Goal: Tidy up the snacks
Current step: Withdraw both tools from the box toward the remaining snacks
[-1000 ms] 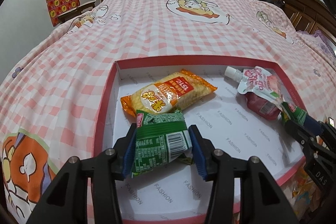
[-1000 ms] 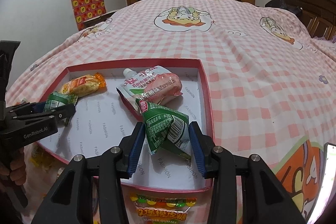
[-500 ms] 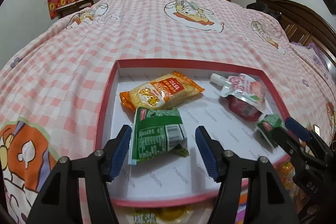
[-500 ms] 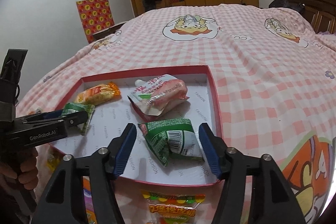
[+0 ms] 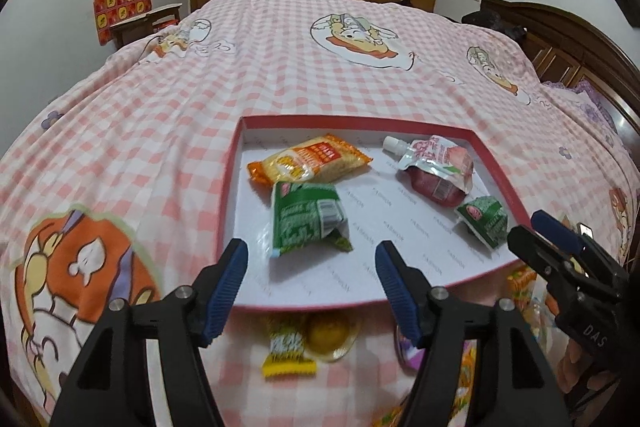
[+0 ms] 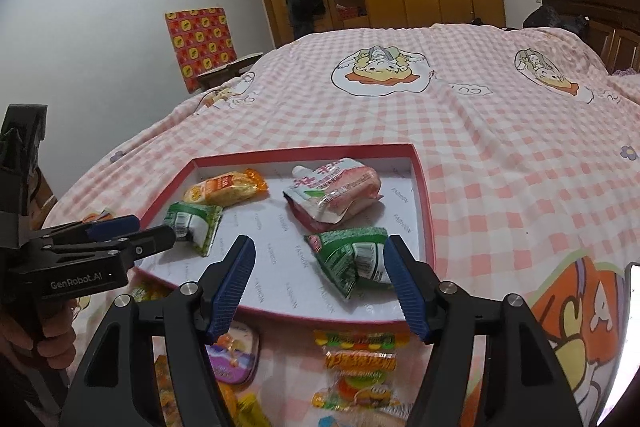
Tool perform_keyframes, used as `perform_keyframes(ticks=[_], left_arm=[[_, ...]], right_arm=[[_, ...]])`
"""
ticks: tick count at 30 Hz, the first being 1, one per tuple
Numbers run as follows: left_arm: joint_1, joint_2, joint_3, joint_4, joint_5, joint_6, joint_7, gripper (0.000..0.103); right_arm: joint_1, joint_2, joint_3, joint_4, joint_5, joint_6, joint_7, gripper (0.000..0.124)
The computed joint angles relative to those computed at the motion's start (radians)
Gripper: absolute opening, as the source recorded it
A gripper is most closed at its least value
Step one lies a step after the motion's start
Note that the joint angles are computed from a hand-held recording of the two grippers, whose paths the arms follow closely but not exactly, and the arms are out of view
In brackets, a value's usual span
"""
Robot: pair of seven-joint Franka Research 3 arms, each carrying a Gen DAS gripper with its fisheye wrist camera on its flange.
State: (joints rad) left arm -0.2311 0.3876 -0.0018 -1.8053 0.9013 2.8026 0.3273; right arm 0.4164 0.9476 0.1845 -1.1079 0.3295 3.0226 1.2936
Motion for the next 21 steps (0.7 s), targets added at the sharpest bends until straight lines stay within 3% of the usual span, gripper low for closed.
perform_keyframes(ticks=[6,15,18,21], left_arm=[[-0.008,-0.063,0.008,-0.090,0.048,-0.009,-0.085,0.070],[0.012,-0.093,-0.021,-0.158,0.110,-0.010,-0.162,0.070],[0.019,-0.084,-0.030,-0.161,0.102,-0.018,-0.152,0.064],[0.020,-0.074,-0.030,-0.160,0.102,-0.025,-0.155,0.052]], right_arm=[[-0.035,-0.059,0.056,-0.105,0.029,0.028,-0.040,0.068],[-0.043,-0.129,0.074,-0.223,0.057,0.046,-0.054,0.068],[-0.041,-0.149,0.075,-0.258,0.061,0.055,-0.056,0.068],[-0.039,-0.159,0.077,-0.278,0.062,0.053,-0.058,0.068]])
